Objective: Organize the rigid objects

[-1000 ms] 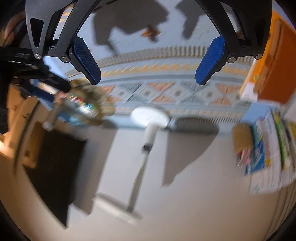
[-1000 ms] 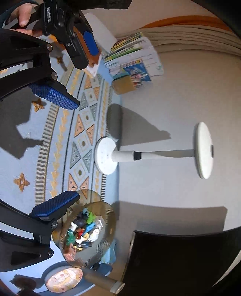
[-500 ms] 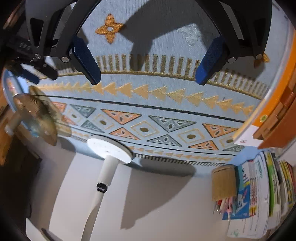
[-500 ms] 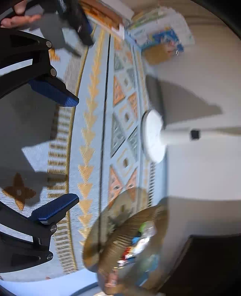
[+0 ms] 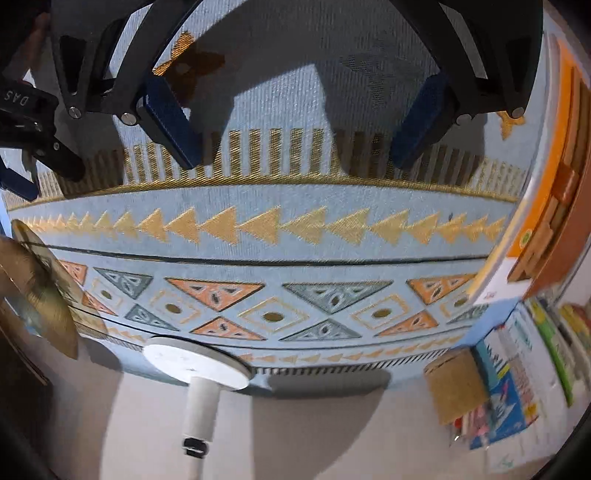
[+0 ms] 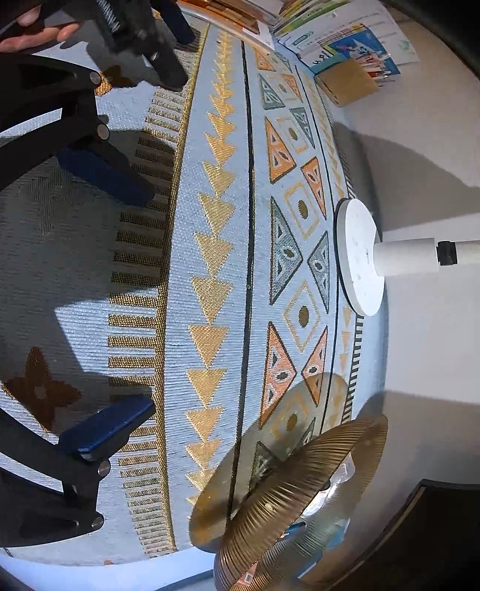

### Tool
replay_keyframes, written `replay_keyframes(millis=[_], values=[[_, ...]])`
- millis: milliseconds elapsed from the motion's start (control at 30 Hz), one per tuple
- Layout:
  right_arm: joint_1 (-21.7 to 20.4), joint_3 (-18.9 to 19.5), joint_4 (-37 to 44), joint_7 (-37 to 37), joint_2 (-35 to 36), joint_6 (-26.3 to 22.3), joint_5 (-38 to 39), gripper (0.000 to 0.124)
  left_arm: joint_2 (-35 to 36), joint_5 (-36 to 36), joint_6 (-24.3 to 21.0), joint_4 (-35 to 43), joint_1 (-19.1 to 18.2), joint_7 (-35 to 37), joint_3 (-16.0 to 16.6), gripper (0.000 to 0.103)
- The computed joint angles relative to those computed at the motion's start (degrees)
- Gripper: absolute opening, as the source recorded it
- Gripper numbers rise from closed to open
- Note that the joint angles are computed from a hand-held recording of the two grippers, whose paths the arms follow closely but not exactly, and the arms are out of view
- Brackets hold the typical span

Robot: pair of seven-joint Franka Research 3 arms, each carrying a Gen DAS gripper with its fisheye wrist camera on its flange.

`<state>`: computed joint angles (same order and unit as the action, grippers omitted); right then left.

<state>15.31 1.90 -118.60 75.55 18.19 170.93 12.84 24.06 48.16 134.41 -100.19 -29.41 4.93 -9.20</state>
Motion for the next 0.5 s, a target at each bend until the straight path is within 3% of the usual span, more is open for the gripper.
replay_keyframes(millis=[167,233,267,500], values=[[1.66,-1.77,-0.27,2.53,-0.33,-0.07,-1.79,0.103,-0.57,-0.31,1.17,-0.81,0.52,1.2,-0.2,0.103],[0.53,-0.56,-0.27,1.14,-0.34,-0.06,-1.32,0.103,-0.69,1.41,0.92,-1.11,-0.37,-1.19,0.39,0.103],[-1.05,1.4,-1.19,-0.68,-0.19,2.71,0.66,0.103,-0.57,1.5,0.78,-0.94,-0.36,-1.53,0.37,0.103],[-0.59,1.12,-1.68,-1.59,-0.38,3.09,1.66,0.103,-0.39,1.51,0.74,-0.64,-0.01,-1.67,0.17,0.103]])
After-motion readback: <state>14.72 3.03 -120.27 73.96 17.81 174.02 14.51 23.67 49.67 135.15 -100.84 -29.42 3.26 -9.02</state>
